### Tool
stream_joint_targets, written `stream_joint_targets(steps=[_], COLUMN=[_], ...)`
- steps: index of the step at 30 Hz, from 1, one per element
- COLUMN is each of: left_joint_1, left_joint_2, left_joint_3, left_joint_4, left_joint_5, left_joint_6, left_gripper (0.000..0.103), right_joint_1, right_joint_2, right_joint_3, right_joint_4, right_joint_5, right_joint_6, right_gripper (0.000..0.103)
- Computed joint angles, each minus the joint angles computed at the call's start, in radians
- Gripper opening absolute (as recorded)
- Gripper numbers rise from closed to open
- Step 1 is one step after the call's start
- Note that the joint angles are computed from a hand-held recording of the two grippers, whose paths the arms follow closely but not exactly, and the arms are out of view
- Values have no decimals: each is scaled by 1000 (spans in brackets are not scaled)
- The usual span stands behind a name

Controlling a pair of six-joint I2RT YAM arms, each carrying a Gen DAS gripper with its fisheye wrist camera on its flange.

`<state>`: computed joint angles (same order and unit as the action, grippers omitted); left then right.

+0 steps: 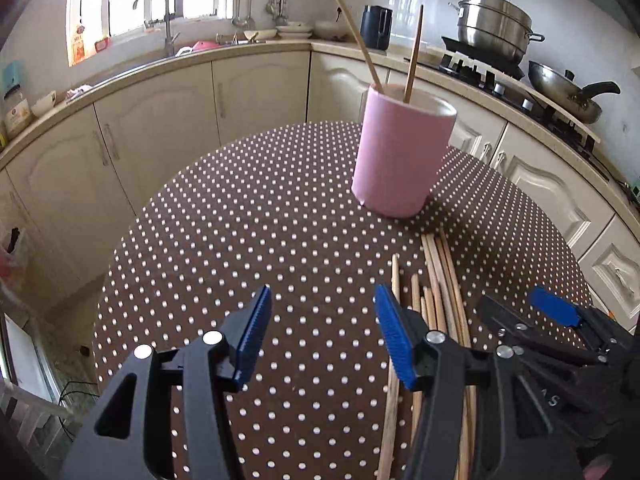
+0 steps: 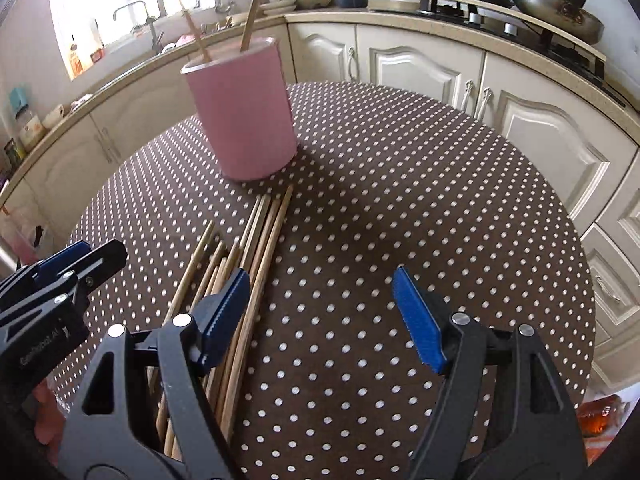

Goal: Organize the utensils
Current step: 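Move the right tool back to the stick pile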

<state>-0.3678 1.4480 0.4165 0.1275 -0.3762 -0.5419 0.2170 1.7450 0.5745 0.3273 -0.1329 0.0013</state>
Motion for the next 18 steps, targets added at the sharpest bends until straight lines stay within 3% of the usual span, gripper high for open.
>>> stream_joint_targets(steps=[10, 13, 18], left_joint_1=[5, 7, 7], left_joint_2=[4, 13, 40], left_joint_3=[-27, -24, -11], left_joint_4=[26, 25, 27], left_joint_5=[19, 28, 32], left_joint_6=[-5, -14, -23], left_gripper=[55, 55, 55], right_joint_1=[58, 76, 49], right_joint_2=[50, 56, 71], right_joint_3=[39, 43, 70], right_joint_4=[-27, -24, -51], right_joint_5=[83, 132, 98], right_joint_6=[2, 16, 46], right_gripper=[74, 80, 80])
